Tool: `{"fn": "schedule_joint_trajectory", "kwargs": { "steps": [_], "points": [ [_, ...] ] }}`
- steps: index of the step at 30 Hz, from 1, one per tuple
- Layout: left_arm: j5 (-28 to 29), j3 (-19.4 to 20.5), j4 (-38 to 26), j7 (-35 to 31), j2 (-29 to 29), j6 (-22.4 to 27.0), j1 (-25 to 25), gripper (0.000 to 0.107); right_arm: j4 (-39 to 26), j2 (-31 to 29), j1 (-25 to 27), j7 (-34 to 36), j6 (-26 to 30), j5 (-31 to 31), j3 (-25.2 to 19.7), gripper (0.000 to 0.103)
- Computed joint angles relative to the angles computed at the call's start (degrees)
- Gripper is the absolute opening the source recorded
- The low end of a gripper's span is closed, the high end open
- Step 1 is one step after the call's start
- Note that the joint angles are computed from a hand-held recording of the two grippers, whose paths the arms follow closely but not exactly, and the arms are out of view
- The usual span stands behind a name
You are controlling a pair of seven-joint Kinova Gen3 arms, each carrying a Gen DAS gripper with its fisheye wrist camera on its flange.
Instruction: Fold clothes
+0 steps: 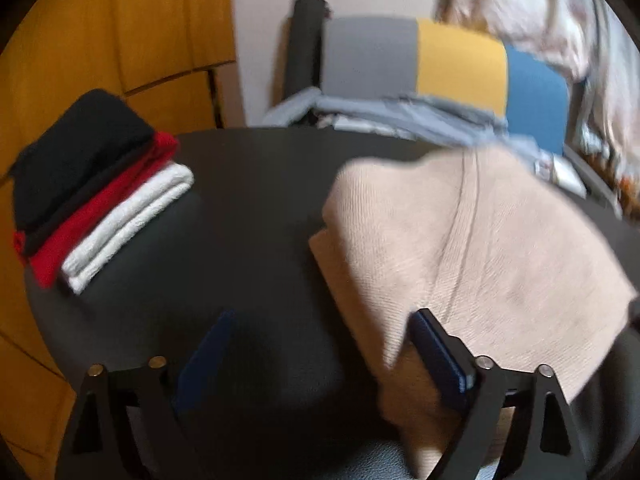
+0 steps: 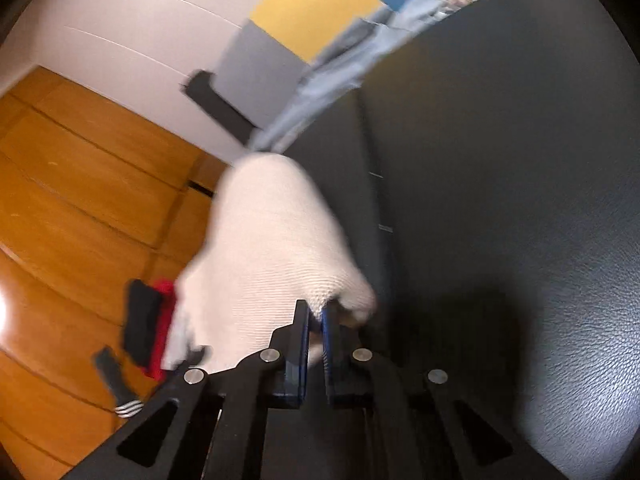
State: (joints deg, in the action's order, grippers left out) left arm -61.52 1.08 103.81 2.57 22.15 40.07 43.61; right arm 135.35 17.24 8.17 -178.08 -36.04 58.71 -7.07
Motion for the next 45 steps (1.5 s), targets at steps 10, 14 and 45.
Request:
{"fn": "schedule_joint_trajectory", "kwargs": {
  "steps": [10,14,45],
  "points": [
    [-7.65,1.93,3.97,7.28,-3.18,3.14,1.73,0.093,0.66,0.86,4.85,-2.81,-12.47,8.84,-0.49,0.024],
    [-11.6,2.7,7.44,15.19,-6.14,-1.13,0.09,0.093,-4.83,4.48,-0.49,-8.88,-13.05,18.03,-1.98,0.026],
    [-21.22,8.35,4.49,13.11,-2.84,5.96,3.13,0.093,-4.89,-13.7,-8.88,6.94,17.9,12.7,-9.14,0.024]
  ]
}}
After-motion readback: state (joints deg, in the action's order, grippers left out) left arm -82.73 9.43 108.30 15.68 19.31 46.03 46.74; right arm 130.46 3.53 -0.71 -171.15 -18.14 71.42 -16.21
